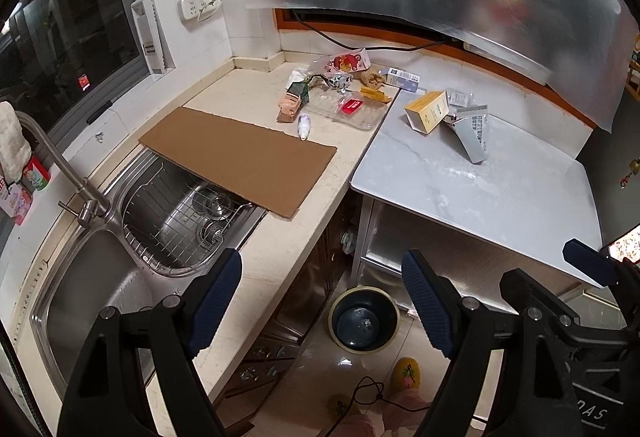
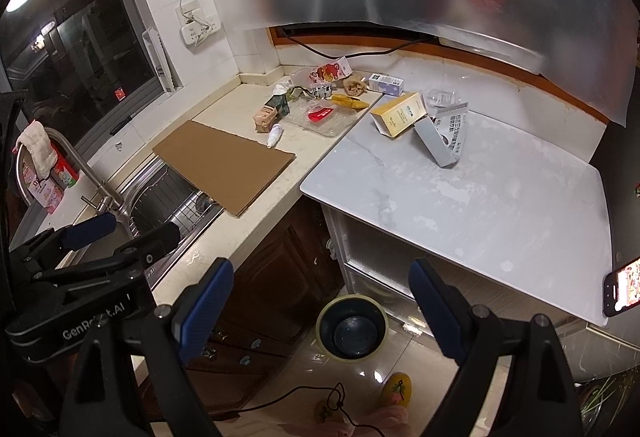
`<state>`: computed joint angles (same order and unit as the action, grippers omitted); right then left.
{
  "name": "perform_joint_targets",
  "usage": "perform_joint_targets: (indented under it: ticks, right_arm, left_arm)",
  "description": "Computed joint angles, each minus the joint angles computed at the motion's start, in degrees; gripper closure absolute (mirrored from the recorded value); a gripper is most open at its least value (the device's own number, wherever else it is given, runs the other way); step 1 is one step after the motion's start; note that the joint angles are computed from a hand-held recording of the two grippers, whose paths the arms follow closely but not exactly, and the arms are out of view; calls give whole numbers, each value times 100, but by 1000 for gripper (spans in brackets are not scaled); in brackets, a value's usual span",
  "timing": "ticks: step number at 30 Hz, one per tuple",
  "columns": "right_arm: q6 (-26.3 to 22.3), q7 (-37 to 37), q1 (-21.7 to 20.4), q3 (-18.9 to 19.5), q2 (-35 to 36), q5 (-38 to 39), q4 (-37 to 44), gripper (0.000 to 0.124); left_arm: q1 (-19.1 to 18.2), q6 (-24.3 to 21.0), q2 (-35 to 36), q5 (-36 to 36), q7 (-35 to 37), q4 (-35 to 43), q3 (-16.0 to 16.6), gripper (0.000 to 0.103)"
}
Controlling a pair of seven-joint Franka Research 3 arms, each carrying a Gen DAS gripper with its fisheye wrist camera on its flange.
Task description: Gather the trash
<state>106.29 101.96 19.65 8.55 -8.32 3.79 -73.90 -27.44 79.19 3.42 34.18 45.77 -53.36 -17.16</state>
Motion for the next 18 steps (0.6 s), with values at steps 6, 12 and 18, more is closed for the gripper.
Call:
perform_joint_targets:
  ticks: [6,12,18]
  right_arm:
    - [-5,83,27,31,4,-74,4,34]
    - [-86,190,36,53,25,-209,66,34]
    - [-115,223,-13,-22,168,-282,284,34]
  left_arm:
    - [169,150,-169,-247,113,-234,39,23]
    - [294,289,-152,-453,249,-249,37,23]
    - [327,583,130,-695,519,47,66,23]
